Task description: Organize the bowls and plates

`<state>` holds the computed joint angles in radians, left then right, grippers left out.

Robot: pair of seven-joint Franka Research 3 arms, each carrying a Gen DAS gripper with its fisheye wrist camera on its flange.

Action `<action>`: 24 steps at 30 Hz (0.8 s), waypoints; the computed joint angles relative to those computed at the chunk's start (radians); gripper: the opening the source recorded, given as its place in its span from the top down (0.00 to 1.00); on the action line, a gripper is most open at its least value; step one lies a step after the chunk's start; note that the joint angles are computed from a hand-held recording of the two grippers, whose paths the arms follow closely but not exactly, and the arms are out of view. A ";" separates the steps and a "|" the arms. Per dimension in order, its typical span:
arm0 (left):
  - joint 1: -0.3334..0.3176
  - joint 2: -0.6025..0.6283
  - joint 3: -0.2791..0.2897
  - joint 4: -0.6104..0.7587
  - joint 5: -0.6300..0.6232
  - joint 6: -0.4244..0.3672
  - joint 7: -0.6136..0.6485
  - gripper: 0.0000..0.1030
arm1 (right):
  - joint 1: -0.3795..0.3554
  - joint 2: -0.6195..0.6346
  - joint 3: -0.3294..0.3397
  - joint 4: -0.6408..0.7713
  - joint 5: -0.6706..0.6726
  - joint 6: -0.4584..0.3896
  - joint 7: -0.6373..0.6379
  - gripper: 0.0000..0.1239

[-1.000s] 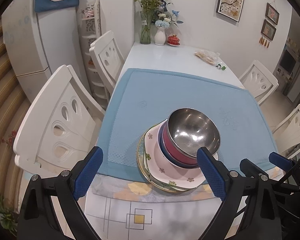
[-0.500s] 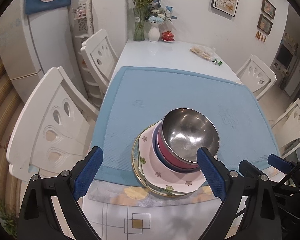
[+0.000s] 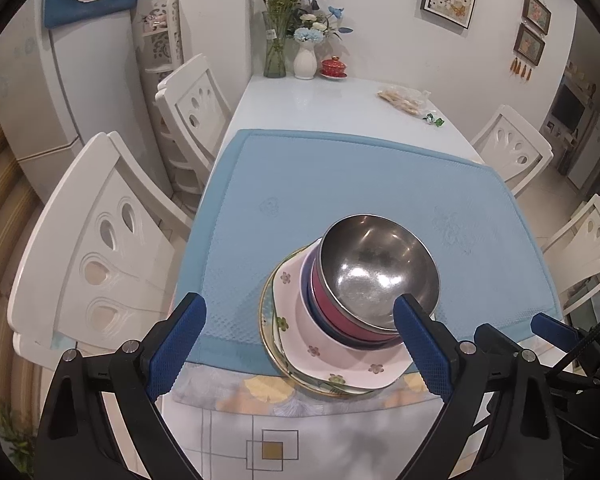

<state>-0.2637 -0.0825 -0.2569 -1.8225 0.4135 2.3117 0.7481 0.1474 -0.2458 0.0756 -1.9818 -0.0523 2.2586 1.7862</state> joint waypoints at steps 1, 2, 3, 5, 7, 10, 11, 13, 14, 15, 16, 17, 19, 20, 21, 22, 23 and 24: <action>0.001 -0.001 0.000 0.000 0.003 0.000 -0.004 0.08 | 0.001 0.001 -0.001 0.000 0.002 0.000 -0.002 0.40; 0.001 -0.001 0.000 0.000 0.005 0.002 -0.008 0.08 | 0.001 0.001 -0.001 0.001 0.004 0.000 -0.003 0.40; 0.002 -0.003 0.001 -0.002 0.005 0.003 -0.011 0.08 | 0.002 0.003 0.000 0.002 0.004 0.000 -0.004 0.40; 0.003 -0.002 0.002 -0.003 0.004 0.002 -0.010 0.08 | 0.003 0.003 0.000 0.003 0.003 -0.001 -0.007 0.40; 0.003 -0.001 0.001 -0.002 0.005 0.000 -0.010 0.08 | 0.004 0.003 0.000 0.001 0.004 -0.003 -0.008 0.40; 0.004 0.002 0.001 -0.001 0.014 0.000 -0.016 0.08 | 0.005 0.007 -0.001 0.005 0.010 -0.009 -0.008 0.40; 0.004 0.001 0.001 -0.002 0.017 0.001 -0.018 0.08 | 0.005 0.009 -0.002 0.006 0.011 -0.010 -0.008 0.40; 0.004 0.004 0.001 0.000 0.019 0.002 -0.017 0.08 | 0.005 0.010 -0.001 0.007 0.009 -0.012 -0.005 0.40; 0.005 0.006 0.003 0.001 0.016 0.002 -0.012 0.08 | 0.005 0.011 -0.001 0.008 0.008 -0.012 -0.003 0.40; 0.004 0.008 0.003 0.003 0.014 0.001 -0.010 0.08 | 0.006 0.013 0.000 0.009 0.007 -0.012 -0.001 0.40; 0.004 0.011 0.004 0.004 0.012 0.001 -0.006 0.08 | 0.006 0.015 0.000 0.010 0.007 -0.013 0.001 0.40; 0.004 0.012 0.004 0.004 0.009 0.003 -0.003 0.08 | 0.007 0.017 0.000 0.012 0.007 -0.014 0.003 0.40; 0.004 0.016 0.005 0.009 0.009 0.000 0.002 0.08 | 0.008 0.019 0.000 0.014 0.005 -0.014 0.006 0.40; 0.004 0.018 0.005 0.010 0.009 0.000 0.004 0.08 | 0.008 0.023 0.001 0.017 0.004 -0.016 0.009 0.40; 0.005 0.020 0.006 0.012 0.009 0.000 0.006 0.08 | 0.009 0.025 0.000 0.019 0.004 -0.017 0.010 0.40; 0.005 0.023 0.007 0.015 0.008 -0.001 0.007 0.08 | 0.009 0.028 0.000 0.022 0.005 -0.018 0.011 0.40; 0.005 0.025 0.007 0.016 0.007 -0.002 0.008 0.08 | 0.010 0.031 -0.001 0.024 0.006 -0.019 0.014 0.40; 0.006 0.029 0.009 0.018 0.002 -0.004 0.012 0.08 | 0.011 0.034 -0.001 0.027 0.007 -0.020 0.015 0.40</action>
<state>-0.2577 -0.0535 -0.2481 -1.8042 0.4159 2.3081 0.7605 0.1583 -0.2118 0.0746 -1.9548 -0.0457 2.2384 1.8008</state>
